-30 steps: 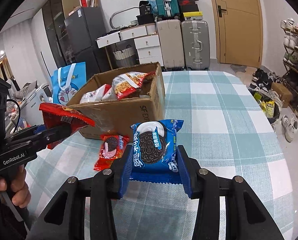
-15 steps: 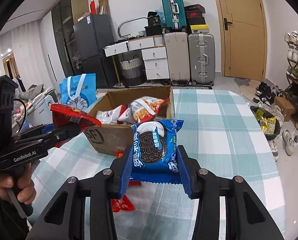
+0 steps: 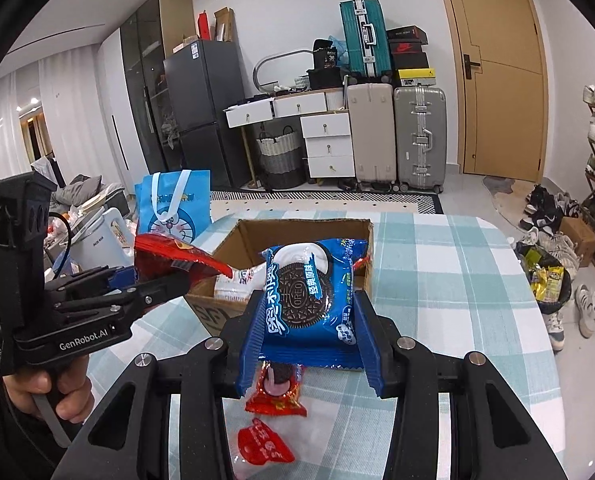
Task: Organize snacks
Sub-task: 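Lift both held packs and carry them over the cardboard box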
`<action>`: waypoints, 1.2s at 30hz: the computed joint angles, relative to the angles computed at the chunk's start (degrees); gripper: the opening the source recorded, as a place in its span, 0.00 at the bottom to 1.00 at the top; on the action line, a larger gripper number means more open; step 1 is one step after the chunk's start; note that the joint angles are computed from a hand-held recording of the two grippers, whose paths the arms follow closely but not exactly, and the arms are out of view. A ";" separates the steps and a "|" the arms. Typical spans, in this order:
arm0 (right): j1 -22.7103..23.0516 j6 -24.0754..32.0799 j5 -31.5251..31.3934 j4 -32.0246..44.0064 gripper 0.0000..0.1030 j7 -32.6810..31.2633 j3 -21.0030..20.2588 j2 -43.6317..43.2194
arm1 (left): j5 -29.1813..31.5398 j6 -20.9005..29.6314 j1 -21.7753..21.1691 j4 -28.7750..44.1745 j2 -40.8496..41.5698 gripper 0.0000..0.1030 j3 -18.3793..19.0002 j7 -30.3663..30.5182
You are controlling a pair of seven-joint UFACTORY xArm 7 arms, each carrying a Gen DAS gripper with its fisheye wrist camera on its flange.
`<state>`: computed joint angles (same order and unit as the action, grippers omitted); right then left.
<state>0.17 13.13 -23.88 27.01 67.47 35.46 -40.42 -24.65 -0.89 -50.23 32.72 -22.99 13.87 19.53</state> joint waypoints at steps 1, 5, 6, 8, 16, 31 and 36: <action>-0.44 -0.27 -0.13 0.31 0.42 0.10 0.15 0.38 | 0.08 0.20 0.16 0.06 -0.04 0.38 -0.01 -0.02; -2.59 -1.81 -0.96 1.36 0.42 0.18 0.80 1.95 | 1.07 0.63 3.15 0.83 0.55 0.38 -2.93 -1.64; -3.07 -2.22 -1.03 1.63 0.42 0.20 0.84 2.46 | 1.27 0.67 3.69 1.17 0.85 0.38 -3.37 -1.89; -3.55 -2.96 -1.14 1.74 0.42 -0.02 0.68 2.93 | 1.18 0.99 3.68 1.87 1.24 0.38 -2.95 -1.65; -7.22 -5.56 -1.52 3.56 0.42 -0.46 1.68 5.80 | -0.49 2.47 5.35 5.01 3.96 0.38 -4.04 -0.29; -22.65 -13.25 -0.96 8.03 0.42 -0.70 12.15 11.28 | -5.59 3.67 13.88 14.71 14.25 0.38 -13.24 2.23; -26.99 -14.99 0.28 9.29 0.42 -2.22 15.22 13.38 | -5.64 3.02 18.02 16.99 17.71 0.38 -17.20 2.12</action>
